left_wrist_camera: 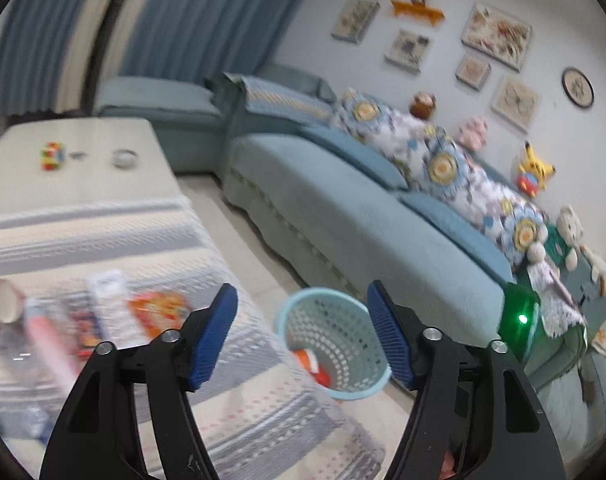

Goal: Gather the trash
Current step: 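Open both tools to drop the cup and bag into the basket, then move the left tool to the teal packet while the right tool reaches the blue carton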

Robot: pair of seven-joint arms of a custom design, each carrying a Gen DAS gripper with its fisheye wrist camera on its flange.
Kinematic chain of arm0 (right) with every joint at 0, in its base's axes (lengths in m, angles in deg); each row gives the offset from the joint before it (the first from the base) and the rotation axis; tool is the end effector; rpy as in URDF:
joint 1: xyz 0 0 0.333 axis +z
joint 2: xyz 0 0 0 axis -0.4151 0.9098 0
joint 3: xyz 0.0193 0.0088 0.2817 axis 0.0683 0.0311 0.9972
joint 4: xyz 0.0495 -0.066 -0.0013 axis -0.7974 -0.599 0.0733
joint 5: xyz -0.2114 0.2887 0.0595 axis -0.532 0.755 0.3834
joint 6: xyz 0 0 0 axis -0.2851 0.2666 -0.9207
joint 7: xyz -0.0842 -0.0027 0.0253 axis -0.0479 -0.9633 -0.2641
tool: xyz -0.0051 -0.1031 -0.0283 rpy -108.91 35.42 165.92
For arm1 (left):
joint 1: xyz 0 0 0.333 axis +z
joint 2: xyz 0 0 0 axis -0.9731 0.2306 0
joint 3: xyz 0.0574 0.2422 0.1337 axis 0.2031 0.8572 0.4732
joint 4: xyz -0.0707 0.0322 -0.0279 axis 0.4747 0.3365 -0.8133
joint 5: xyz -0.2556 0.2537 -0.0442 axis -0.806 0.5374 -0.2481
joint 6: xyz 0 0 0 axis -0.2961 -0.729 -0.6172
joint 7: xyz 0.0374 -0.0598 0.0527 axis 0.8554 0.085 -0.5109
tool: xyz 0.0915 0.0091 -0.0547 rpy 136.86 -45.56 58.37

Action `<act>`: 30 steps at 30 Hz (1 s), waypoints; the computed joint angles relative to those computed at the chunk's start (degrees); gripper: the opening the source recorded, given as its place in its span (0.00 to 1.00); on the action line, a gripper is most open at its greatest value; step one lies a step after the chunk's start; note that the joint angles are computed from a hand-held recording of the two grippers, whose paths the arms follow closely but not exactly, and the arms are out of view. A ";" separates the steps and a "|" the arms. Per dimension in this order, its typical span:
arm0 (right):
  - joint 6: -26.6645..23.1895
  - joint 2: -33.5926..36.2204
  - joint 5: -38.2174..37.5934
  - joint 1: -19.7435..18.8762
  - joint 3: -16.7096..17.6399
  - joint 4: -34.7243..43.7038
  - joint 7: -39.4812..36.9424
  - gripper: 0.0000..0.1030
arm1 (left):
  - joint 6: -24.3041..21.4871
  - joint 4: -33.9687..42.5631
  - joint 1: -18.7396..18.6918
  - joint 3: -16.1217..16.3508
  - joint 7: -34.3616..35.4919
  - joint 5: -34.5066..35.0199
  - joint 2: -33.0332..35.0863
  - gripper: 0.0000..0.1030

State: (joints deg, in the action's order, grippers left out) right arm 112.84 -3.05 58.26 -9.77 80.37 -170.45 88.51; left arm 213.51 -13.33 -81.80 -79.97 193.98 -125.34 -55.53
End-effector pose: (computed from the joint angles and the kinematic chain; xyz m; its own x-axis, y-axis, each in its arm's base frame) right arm 0.5582 0.1873 0.5980 -0.1718 -0.9712 -0.1649 -0.5972 0.2358 -0.7667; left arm 0.5909 -0.1565 0.6341 -0.3932 -0.8374 0.3797 -0.5810 -0.0938 -0.8085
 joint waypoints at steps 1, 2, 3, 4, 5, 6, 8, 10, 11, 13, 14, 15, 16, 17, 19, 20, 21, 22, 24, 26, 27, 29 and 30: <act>1.00 -0.20 0.04 0.45 0.45 0.00 -0.59 0.60 | 0.90 -2.42 0.62 0.63 -0.31 -0.20 -2.46 0.68; 2.00 -0.09 0.37 1.03 1.02 0.48 -1.70 0.61 | 1.63 -4.70 1.04 1.49 -1.09 0.12 -4.77 0.68; 3.16 0.26 0.77 1.93 1.82 1.24 -3.55 0.61 | 2.40 -7.10 1.38 2.48 -2.22 0.85 -7.11 0.68; 3.92 0.63 1.34 2.63 2.26 1.80 -5.16 0.62 | 2.96 -8.75 1.51 3.37 -3.25 1.57 -8.69 0.68; 4.57 1.03 1.90 3.44 2.74 2.29 -6.71 0.62 | 3.38 -10.63 1.82 4.33 -5.02 2.86 -10.46 0.70; 4.96 1.60 2.85 4.23 3.16 3.01 -8.67 0.63 | 3.84 -13.14 2.54 5.37 -7.99 5.33 -12.62 0.70; 5.17 3.66 5.28 6.13 4.13 5.42 -13.21 0.63 | 4.52 -16.58 3.65 7.02 -12.56 9.34 -15.43 0.70; 5.17 5.67 8.99 7.81 4.87 7.43 -18.11 0.63 | 5.16 -19.86 5.18 8.24 -17.37 13.92 -17.89 0.70; 5.10 6.64 11.04 8.43 5.10 8.42 -20.66 0.63 | 5.69 -21.81 6.29 8.67 -20.04 16.48 -19.23 0.70; 4.59 8.46 15.17 9.56 5.67 10.11 -26.10 0.63 | 5.99 -24.94 8.11 9.71 -24.29 20.43 -21.32 0.70; 4.06 9.44 16.80 10.13 5.85 11.15 -28.34 0.63 | 5.96 -26.34 8.91 10.23 -26.11 21.90 -22.11 0.70; 3.07 10.86 19.38 10.45 6.46 12.70 -31.86 0.63 | 5.89 -27.38 9.16 11.08 -26.92 22.45 -22.63 0.70; 2.43 11.48 20.68 11.04 6.48 13.32 -33.56 0.63 | 5.48 -28.46 10.09 11.58 -28.70 23.53 -22.99 0.72; 1.56 12.38 21.99 11.65 6.65 14.18 -35.29 0.63 | 5.03 -29.31 10.95 12.21 -30.29 24.31 -23.00 0.72; -1.05 14.77 24.54 12.62 6.82 17.05 -38.77 0.63 | 4.64 -31.05 11.94 13.12 -32.32 25.20 -23.24 0.72; -2.24 15.74 24.89 13.26 6.62 18.13 -39.80 0.63 | 4.24 -32.04 12.74 13.39 -33.77 25.86 -23.27 0.72; -3.46 16.83 25.08 13.85 6.41 19.37 -40.85 0.63 | 3.57 -32.74 13.54 13.50 -35.45 26.59 -23.10 0.72; -4.28 17.55 24.84 14.68 6.10 20.02 -41.19 0.63 | 2.89 -32.68 13.80 13.68 -36.56 26.77 -22.58 0.72; -5.35 18.57 24.96 15.55 5.69 20.82 -42.31 0.63 | 1.74 -33.09 13.63 15.09 -36.79 24.91 -21.40 0.72; -6.89 19.91 25.07 16.24 5.46 21.99 -43.64 0.63 | 0.31 -32.64 13.32 15.96 -36.58 22.55 -19.44 0.72; -7.54 20.36 25.38 16.36 5.41 22.37 -44.32 0.63 | -0.35 -32.16 13.47 16.12 -36.45 21.85 -18.35 0.72; -9.16 22.19 25.79 16.71 5.22 24.51 -45.36 0.63 | -1.60 -31.19 13.73 16.15 -36.03 20.29 -16.50 0.72; -9.60 22.61 26.21 16.74 5.21 24.92 -45.96 0.63 | -1.94 -30.88 14.07 15.87 -36.28 20.18 -15.87 0.72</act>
State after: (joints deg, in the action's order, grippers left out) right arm 103.24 19.55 84.47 6.97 85.59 -145.53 42.55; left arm 211.57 -44.21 -67.73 -64.10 157.70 -105.16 -71.40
